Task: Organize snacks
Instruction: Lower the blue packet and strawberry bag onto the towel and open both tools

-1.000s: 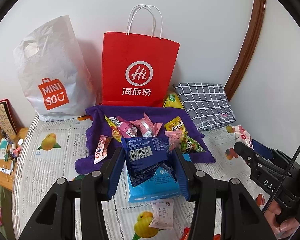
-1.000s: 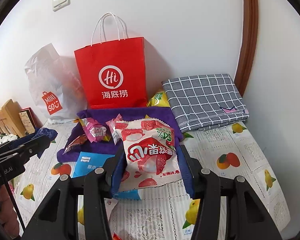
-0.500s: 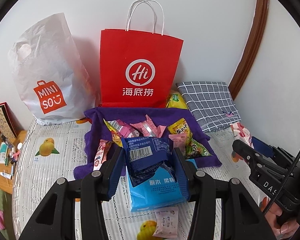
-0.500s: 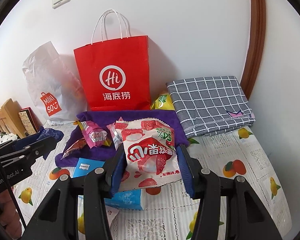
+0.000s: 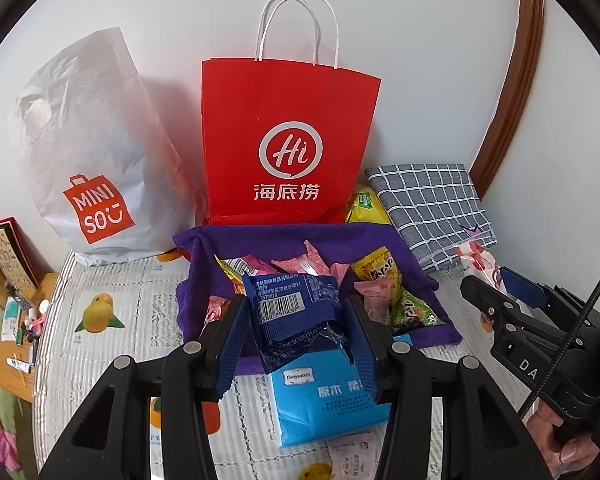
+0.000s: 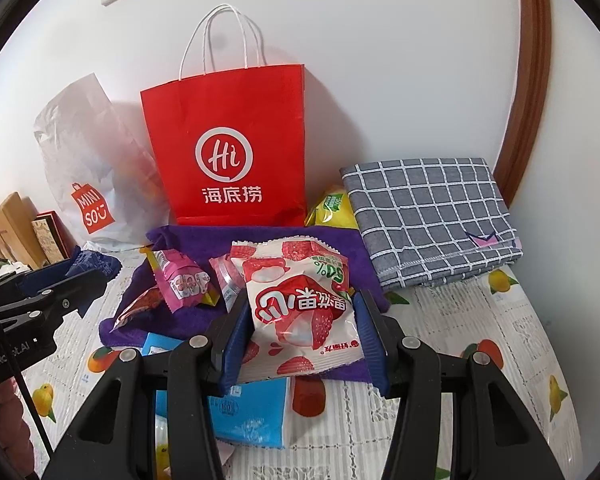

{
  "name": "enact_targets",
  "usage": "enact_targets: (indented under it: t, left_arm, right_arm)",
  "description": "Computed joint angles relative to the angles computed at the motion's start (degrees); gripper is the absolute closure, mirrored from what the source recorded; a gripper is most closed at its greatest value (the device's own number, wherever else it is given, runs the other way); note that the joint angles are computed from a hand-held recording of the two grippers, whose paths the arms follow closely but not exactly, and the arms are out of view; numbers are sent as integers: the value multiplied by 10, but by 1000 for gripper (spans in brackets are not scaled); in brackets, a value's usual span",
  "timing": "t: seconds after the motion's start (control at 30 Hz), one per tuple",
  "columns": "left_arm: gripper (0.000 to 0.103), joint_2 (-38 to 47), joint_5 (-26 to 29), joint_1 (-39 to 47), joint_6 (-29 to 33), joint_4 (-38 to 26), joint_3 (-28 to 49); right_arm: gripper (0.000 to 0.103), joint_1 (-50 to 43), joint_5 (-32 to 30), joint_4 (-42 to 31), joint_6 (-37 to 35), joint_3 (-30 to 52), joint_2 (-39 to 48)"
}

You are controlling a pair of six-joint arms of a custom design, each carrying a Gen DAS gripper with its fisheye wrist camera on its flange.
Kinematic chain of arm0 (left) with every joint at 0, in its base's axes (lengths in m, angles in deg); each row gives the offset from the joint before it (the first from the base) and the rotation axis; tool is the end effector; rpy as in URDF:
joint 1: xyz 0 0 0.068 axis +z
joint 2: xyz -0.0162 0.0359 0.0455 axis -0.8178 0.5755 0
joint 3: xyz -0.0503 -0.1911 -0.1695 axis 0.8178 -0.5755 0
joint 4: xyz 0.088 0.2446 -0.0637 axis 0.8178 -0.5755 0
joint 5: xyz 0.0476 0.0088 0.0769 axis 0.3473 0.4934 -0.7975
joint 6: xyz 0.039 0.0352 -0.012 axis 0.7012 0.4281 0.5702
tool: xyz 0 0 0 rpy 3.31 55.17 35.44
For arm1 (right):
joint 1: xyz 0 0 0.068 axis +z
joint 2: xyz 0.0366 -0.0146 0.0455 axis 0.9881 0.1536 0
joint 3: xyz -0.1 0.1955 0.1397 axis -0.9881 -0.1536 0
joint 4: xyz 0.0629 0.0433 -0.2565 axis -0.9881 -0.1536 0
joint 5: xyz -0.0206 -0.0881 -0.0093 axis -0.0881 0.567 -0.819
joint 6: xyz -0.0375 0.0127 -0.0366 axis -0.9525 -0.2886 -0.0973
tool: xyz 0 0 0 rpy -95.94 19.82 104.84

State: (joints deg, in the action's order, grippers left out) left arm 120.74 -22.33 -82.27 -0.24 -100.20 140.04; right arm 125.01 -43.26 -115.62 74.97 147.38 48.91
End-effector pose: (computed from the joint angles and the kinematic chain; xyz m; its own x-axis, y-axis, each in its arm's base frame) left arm 0.2723 -0.1389 0.3063 -0.6881 0.1261 -0.7146 0.2883 0.9512 -0.1097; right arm 0.2382 0.1991 0.2866 -0.6222 0.1071 -0.7755 0.1407 0.9898 0.0238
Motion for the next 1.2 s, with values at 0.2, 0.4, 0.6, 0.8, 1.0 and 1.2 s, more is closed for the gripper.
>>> enact_targets:
  t: [0.2,0.4,0.6,0.8,1.0,1.2]
  left_arm:
    - [57,31,5,10,9,9,17]
    - [57,61,1,14,22,15,39]
    - [56,88,7,24,30,16,60]
    - [57,113,24,54,41,24,84]
    - [57,150,47,83,46,25,114]
    - [57,184,90,99,40,32,123]
  right_arm:
    - [53,-19,-13,19,-23,18,30]
    - [53,-34,-23,41,-48,34,55]
    - [53,-58,-55,65,-68,41,72]
    - [53,-88,-87,96,-99,37,78]
    - [53,-132,-182,152,-108,22,105]
    - [53,-148,-233,170,-104,33,163]
